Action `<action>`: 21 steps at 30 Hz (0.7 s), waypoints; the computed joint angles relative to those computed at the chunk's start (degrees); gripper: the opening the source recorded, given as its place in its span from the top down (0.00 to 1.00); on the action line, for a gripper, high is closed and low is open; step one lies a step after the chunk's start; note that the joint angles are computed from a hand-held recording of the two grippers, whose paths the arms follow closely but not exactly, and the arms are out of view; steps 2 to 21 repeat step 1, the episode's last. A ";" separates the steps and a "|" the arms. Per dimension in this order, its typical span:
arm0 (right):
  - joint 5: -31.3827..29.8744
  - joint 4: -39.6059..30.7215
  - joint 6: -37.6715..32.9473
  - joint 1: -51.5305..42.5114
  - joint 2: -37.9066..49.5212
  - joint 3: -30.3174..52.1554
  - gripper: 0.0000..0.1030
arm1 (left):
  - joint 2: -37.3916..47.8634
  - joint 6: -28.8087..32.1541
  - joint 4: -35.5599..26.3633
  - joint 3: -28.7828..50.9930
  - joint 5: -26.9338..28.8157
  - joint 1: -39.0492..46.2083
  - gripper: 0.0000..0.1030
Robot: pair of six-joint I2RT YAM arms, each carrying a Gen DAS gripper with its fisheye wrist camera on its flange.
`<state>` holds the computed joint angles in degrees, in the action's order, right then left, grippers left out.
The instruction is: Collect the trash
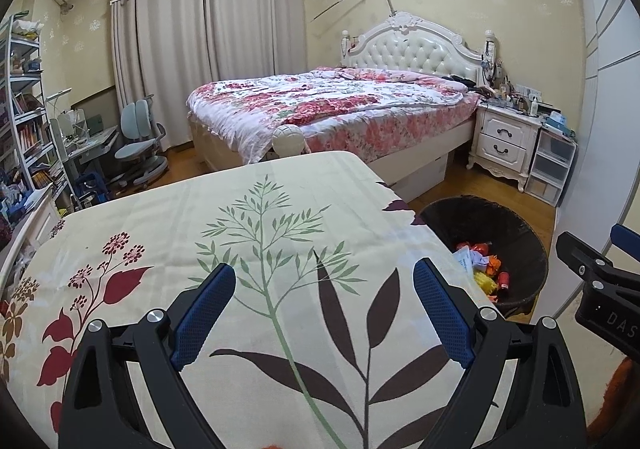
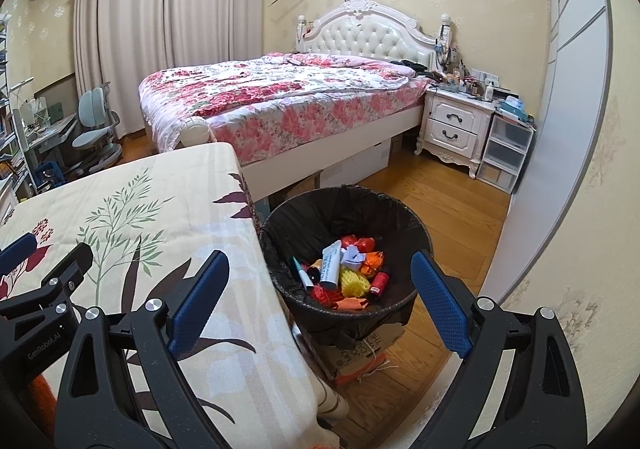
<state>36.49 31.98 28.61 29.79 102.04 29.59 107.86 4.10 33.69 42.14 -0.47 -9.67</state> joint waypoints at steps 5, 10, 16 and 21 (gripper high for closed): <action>-0.39 -0.07 -0.19 0.05 0.24 0.31 0.12 | 0.38 0.16 -0.63 0.54 -0.07 0.70 0.13; -0.39 -0.07 -0.19 0.05 0.24 0.31 0.12 | 0.38 0.16 -0.63 0.54 -0.07 0.70 0.13; -0.39 -0.07 -0.19 0.05 0.24 0.31 0.12 | 0.38 0.16 -0.63 0.54 -0.07 0.70 0.13; -0.39 -0.07 -0.19 0.05 0.24 0.31 0.12 | 0.38 0.16 -0.63 0.54 -0.07 0.70 0.13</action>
